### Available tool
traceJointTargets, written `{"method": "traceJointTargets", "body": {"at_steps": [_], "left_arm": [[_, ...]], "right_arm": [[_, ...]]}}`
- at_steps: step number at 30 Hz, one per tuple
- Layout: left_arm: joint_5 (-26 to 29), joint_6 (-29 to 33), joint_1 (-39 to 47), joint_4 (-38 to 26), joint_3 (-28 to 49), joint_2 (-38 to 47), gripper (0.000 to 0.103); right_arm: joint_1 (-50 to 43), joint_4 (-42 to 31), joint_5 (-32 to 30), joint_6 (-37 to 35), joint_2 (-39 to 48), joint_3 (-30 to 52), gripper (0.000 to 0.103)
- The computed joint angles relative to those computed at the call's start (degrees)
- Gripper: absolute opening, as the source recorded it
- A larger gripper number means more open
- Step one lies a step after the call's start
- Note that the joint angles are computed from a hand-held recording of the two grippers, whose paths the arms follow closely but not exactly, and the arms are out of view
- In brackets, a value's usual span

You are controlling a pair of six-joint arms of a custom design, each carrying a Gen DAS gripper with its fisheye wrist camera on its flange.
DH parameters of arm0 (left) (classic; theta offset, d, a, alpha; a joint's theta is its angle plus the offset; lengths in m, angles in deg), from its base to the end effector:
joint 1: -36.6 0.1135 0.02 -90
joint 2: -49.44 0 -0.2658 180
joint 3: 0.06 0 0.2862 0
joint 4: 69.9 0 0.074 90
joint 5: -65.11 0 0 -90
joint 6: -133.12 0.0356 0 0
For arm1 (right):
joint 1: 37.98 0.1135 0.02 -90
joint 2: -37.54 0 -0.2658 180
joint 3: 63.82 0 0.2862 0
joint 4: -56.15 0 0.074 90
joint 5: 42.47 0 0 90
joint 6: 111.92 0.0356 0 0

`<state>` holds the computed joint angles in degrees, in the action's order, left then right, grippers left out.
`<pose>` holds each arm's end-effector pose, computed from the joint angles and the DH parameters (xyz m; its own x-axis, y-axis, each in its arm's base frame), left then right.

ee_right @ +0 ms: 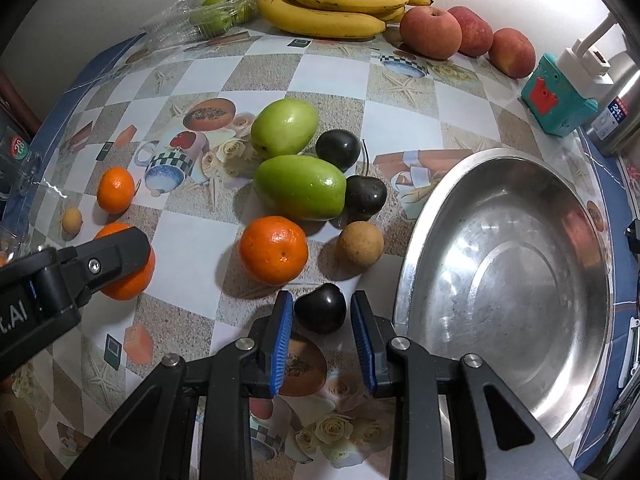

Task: Organize fruits
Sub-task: 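Lift and carry the orange and the black plum over the steel bowl with both grippers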

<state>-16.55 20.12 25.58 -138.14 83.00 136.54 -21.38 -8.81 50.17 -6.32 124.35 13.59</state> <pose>0.3183 -0.0672 0.2548 -0.9515 -0.2086 -0.2262 -0.1513 0.9574 -0.2461 0.3044 0.0890 0.2266 -0.9624 -0.0066 -0.2716 -0.0152 0.9994 0.0298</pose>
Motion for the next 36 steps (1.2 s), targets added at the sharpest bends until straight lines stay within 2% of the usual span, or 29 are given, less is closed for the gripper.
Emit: {"method": "traceJointTargets", "body": {"at_steps": [20, 36], "left_arm": [[0.04, -0.18, 0.04, -0.45, 0.54, 0.63, 0.041], [0.47, -1.12, -0.10, 0.00, 0.65, 0.30, 0.041]], "right_arm": [[-1.00, 1.03, -0.98, 0.07, -0.67, -1.16, 0.027], [-4.60, -1.96, -6.79, 0.67, -6.44, 1.20, 0.027]]}}
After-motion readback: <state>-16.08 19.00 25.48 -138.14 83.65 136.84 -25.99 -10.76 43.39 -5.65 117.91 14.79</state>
